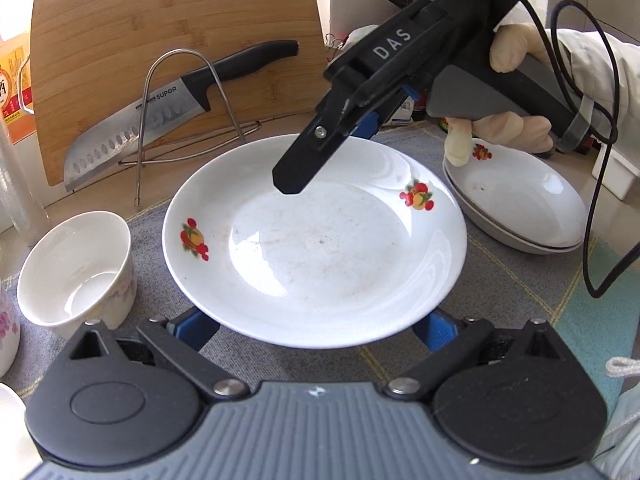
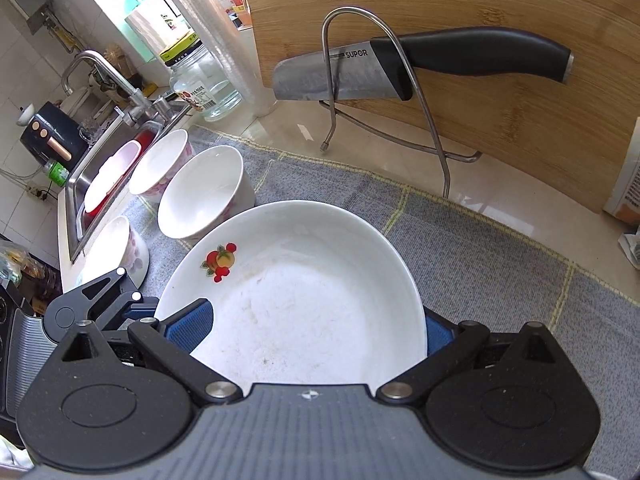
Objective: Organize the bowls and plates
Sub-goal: 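Lift and carry the fruit-print plate toward the plate stack with both tools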
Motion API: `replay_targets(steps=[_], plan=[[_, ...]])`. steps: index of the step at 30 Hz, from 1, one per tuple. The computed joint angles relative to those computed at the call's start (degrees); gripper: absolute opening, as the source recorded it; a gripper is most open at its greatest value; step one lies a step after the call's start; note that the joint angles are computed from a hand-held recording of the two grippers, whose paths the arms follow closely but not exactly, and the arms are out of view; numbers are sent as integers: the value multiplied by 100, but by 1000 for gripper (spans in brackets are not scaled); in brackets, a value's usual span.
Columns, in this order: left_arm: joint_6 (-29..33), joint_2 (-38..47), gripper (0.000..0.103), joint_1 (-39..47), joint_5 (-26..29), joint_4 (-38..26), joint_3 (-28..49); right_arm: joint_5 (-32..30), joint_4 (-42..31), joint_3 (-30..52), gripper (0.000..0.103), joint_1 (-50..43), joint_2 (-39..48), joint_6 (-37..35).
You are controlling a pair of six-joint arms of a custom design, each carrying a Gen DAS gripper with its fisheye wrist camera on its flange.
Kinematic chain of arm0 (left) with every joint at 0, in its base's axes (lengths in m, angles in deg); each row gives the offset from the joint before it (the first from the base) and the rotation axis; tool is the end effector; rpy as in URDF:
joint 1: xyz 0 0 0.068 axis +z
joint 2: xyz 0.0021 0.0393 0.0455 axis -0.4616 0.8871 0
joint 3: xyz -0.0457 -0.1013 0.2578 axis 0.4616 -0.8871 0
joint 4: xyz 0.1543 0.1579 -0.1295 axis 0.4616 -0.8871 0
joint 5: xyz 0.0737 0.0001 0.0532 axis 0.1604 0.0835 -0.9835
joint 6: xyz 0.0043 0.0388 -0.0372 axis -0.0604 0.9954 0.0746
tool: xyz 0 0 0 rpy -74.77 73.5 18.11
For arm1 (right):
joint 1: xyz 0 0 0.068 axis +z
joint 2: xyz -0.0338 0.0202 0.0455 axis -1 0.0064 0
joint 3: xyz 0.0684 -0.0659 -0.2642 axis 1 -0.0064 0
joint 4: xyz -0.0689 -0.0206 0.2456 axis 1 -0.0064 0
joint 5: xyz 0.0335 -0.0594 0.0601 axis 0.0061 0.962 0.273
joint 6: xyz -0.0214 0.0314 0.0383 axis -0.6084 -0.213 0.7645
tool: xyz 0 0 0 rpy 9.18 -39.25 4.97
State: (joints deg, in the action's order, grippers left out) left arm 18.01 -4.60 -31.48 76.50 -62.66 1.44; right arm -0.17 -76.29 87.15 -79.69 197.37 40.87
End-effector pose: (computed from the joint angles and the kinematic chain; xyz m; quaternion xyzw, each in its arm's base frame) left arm 0.2089 -0.0212 0.1781 0.1600 0.9104 -0.0631 0.3763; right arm 0.4057 0.0931 0.1801 -0.3858 0.8616 0.2962 0.1451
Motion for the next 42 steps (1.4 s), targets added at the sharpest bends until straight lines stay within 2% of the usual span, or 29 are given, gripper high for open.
replay_targets(steps=[20, 32, 42], plan=[[-302, -1442, 100, -932, -286, -1450, -1, -73, 471, -1906, 103, -524, -1512, 11], [-541, -1324, 100, -1764, -463, -1457, 133, -129, 342, -2466, 103, -1317, -2047, -363], [-481, -652, 100, -2273, -405, -1014, 401, -176, 244, -2576, 103, -2103, -2170, -617]])
